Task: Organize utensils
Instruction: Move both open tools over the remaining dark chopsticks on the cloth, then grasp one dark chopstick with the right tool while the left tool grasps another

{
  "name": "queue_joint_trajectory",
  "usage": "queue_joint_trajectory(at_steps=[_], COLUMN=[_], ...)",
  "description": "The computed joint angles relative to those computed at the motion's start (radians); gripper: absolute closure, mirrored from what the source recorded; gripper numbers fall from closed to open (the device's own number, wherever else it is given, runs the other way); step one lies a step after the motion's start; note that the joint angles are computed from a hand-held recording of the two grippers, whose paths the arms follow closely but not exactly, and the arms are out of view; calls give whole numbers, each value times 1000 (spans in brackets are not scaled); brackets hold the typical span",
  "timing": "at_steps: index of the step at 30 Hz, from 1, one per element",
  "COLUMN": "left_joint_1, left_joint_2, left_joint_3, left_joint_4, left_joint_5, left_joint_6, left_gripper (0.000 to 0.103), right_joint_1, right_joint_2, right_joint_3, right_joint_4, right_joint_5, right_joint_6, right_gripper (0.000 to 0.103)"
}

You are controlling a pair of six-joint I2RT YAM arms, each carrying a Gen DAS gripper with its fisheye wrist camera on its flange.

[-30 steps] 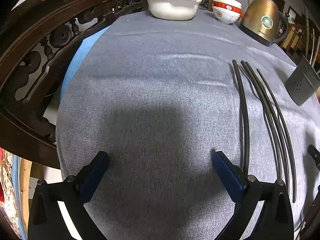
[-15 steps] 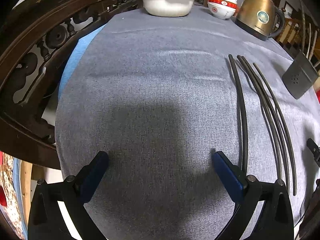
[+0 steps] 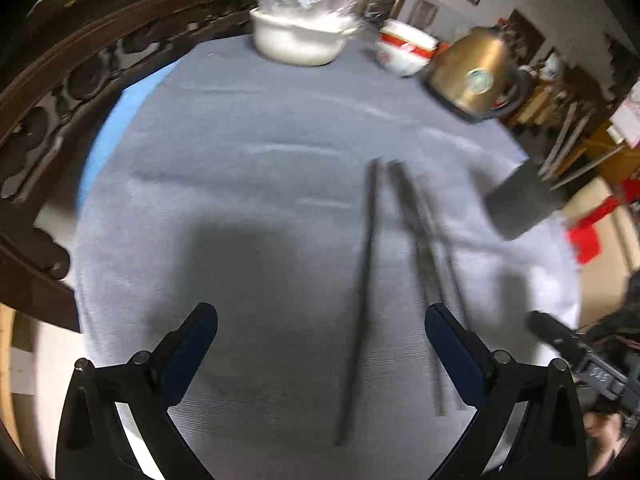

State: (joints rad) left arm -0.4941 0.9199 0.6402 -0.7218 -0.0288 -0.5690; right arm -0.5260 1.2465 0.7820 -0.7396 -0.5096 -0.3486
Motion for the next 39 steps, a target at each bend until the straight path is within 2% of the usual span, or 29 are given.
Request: queue_joint_trajectory(at_steps=[2,4,5,7,9,11,12,17,19,24,26,27,28,33,39], left_joint_1=[-30,-57,-68,-55,-59,-38,-22,45,62,70,76,76,79,96,92], left_joint_2=[5,13,16,32,49,64,77,100,102,107,115,120,129,208,395], left_joint_3=[17,28,32,41,52,53,55,59,57,46,47,49,54,108,255], left_joint_4=[-5,-10,-15,-13,-17,-15,-19,-33,-37,-39,-43,-43,-41,-38,-67], left_joint_5=[-12,-20,-21,2,11,34,51,105,120,134,142,142,143,169,180], left_joint_6=[-15,-22,-24,-6,-12,-1,7,45,63,81,94,96,99,116,165], left_gripper=[0,2,5,12,18,27,28,28,28,28,28,29,31,36,40], right_joint_1=[14,29,39,70,121,172,196,315,348,443,472,479,482,451,364], right_joint_2=[37,83,101,144,182,219,233,338,383,453,471,483,490,462,440], right_joint_3=[41,82,100,140,177,208,219,297,334,399,421,433,437,416,389], right_joint_4=[-39,-66,-83,-111,-128,-135,-136,-153,-170,-180,-180,-191,-199,-205,-219], right_joint_5=[-61,-105,-121,-132,-122,-100,-84,25,68,161,192,202,206,231,236], right_joint_6=[3,17,22,31,48,63,69,111,122,161,179,179,174,138,76], right_gripper=[4,14,18,32,38,43,46,56,63,66,76,90,96,97,97])
